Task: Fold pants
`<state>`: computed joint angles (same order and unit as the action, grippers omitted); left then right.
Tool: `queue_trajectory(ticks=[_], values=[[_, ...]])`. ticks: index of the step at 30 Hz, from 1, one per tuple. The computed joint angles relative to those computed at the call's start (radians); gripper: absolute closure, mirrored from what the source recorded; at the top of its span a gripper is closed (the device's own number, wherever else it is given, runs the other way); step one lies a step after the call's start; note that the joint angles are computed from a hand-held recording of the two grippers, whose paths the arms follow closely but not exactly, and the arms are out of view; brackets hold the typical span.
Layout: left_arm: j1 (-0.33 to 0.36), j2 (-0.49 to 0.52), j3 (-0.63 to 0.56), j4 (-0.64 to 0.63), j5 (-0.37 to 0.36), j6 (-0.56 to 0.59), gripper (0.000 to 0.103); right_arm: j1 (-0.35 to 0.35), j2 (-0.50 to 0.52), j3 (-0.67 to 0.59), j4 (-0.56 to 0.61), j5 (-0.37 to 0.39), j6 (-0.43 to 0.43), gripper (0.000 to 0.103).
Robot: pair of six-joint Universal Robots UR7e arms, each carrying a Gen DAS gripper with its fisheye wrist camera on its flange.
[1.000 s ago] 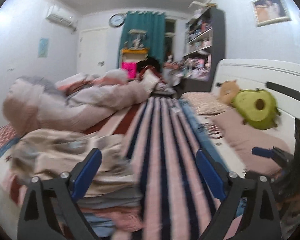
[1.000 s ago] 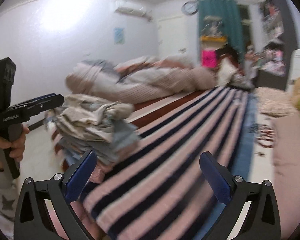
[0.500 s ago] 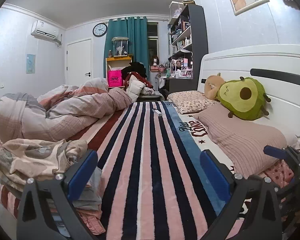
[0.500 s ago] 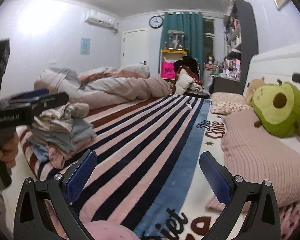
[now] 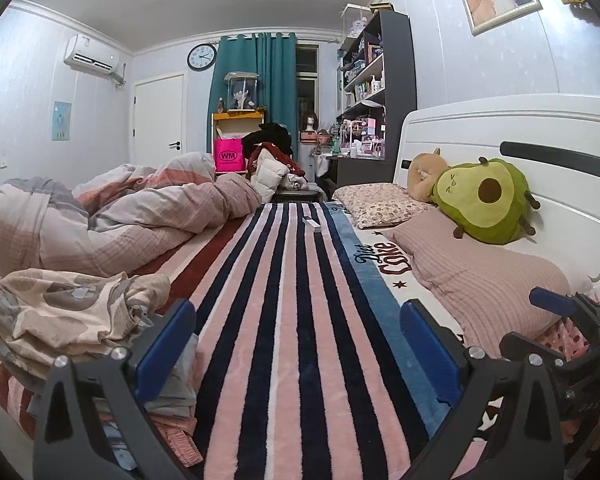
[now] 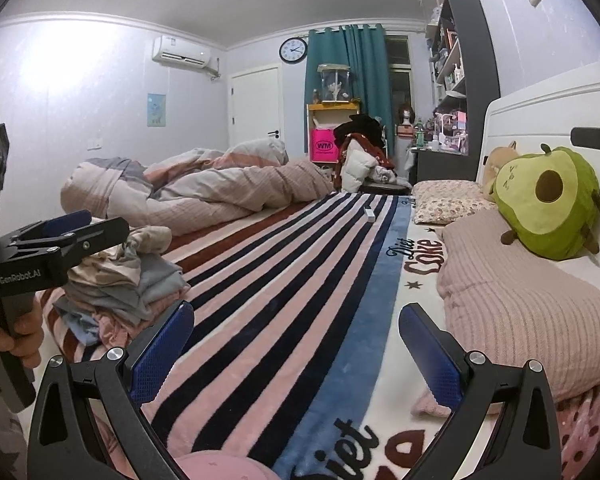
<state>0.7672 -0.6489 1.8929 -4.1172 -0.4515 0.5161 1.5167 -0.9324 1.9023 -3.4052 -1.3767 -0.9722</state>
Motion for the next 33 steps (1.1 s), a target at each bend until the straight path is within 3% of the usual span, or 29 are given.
queue_trajectory(ticks=[33], values=[[0.004, 0.011, 0.001, 0.008, -0.017, -0.037, 0.001, 0.011, 0.013, -0.006, -0.023, -0.049, 0.031, 0.001]])
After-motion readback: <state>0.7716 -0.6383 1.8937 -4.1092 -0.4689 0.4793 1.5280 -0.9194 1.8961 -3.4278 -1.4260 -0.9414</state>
